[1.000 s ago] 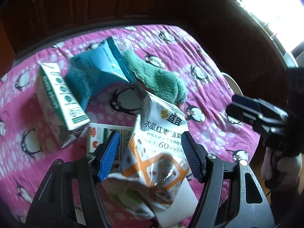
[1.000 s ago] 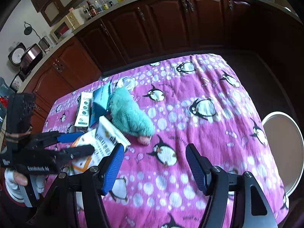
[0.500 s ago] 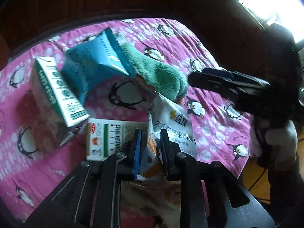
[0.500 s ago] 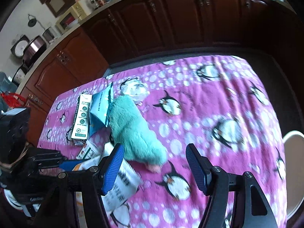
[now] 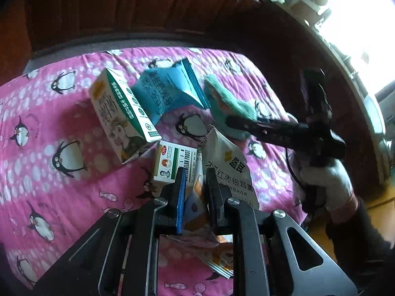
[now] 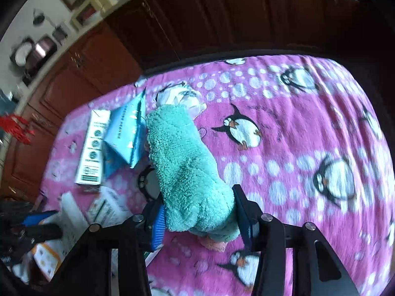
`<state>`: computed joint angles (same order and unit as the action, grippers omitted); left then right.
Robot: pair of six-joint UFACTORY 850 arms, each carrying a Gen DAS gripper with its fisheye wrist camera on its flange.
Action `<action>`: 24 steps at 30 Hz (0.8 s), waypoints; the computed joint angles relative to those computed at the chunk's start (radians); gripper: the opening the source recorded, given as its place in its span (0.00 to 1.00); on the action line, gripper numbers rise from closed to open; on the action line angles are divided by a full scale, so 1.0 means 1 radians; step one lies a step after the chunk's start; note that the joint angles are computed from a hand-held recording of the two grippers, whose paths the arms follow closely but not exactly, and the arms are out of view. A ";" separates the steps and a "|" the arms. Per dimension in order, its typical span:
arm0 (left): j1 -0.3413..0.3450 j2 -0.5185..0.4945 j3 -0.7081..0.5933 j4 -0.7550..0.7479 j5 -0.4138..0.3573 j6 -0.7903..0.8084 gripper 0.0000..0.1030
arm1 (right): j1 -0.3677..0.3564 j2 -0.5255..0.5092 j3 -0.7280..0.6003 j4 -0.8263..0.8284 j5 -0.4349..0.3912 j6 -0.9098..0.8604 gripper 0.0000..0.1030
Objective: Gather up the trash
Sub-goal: 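Grasp the white snack bag with the left tool while the right tool grasps the teal towel, then carry the snack bag with the left tool while the right tool carries the towel to the bucket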
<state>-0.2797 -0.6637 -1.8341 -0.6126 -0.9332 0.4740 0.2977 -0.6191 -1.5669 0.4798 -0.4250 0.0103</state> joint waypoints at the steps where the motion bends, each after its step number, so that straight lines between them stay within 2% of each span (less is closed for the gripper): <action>1: 0.001 0.005 0.005 -0.008 0.007 0.002 0.13 | -0.003 0.025 0.031 0.026 0.017 -0.022 0.44; 7: -0.020 0.026 0.016 -0.029 0.041 0.022 0.13 | -0.013 0.193 0.226 0.225 0.114 -0.182 0.44; 16: -0.087 0.057 0.024 -0.026 0.102 0.025 0.13 | -0.025 0.391 0.436 0.267 0.231 -0.162 0.44; 21: -0.131 0.059 0.010 -0.010 0.126 0.017 0.13 | -0.039 0.478 0.520 0.137 0.271 -0.015 0.44; 24: -0.152 0.050 -0.010 -0.013 0.127 0.020 0.14 | -0.055 0.532 0.576 0.118 0.290 0.020 0.44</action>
<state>-0.4322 -0.6138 -1.8442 -0.6254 -0.8066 0.4945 0.2430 -0.0875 -0.9912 0.5977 -0.1349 0.0304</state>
